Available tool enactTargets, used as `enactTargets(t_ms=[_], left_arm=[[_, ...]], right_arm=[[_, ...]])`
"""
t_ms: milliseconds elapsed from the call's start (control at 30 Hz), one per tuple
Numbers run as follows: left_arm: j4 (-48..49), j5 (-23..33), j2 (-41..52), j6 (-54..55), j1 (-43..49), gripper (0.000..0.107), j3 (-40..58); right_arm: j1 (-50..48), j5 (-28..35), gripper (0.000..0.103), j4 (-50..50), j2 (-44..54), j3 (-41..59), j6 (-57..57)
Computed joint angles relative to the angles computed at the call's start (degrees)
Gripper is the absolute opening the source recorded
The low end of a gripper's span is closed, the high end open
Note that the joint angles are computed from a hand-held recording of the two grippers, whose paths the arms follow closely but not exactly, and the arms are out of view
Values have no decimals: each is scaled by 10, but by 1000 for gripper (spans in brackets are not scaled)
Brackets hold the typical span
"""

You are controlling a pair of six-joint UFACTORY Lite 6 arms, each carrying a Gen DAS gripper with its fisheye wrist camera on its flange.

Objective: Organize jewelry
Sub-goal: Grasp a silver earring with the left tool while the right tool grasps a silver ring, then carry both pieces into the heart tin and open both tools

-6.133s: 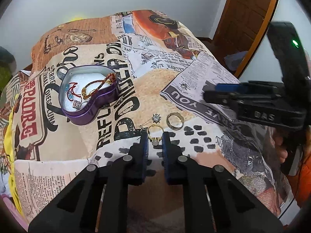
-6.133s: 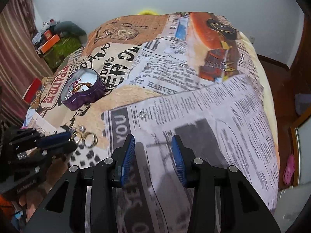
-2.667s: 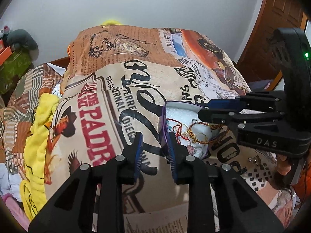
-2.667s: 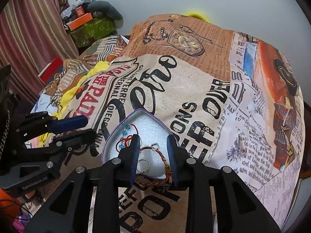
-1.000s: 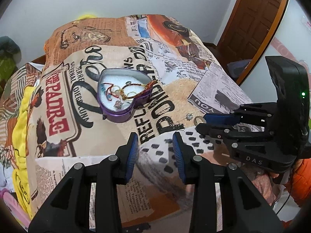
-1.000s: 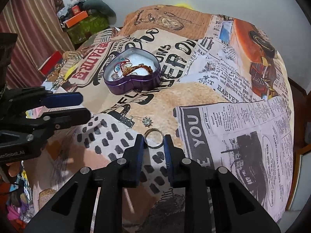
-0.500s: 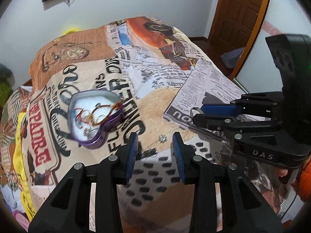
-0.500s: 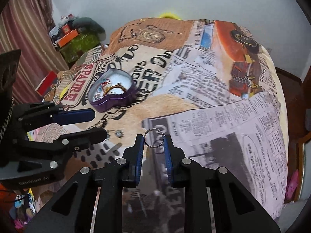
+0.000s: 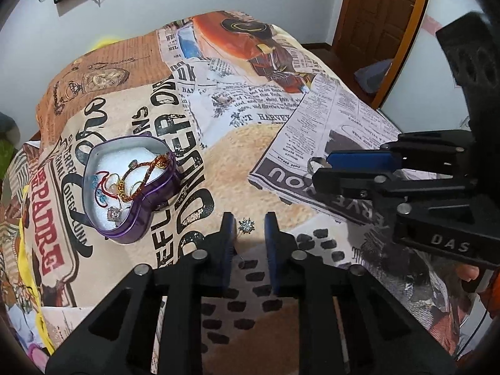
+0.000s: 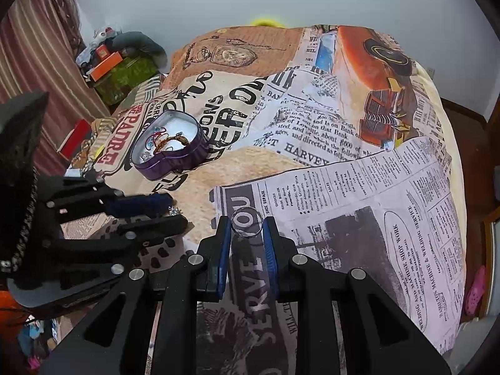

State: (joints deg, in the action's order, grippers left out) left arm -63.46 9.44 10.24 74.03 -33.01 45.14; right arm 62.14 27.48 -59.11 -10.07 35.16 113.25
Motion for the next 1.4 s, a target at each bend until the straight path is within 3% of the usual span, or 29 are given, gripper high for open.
enactTargets(t_ms=[33,233,567,967,1400], left_arm=[[-13,1,0,15,-1,8,-1],[-104,-11,-29,99,1,8,-23],[-77,20,-111,80,57,8,-55],[-74,103,-211,115,183,8,-79],[-118,168,-159,189,289,8,-32]], right_arm=[[1,1,19,0,-1,0,1],[10,21,19,16,-5,15,-17],[33,79,19,38,9,87,-63],[50,114,19,28,85,204,-91],[15,78,19,24,179,298,-128]])
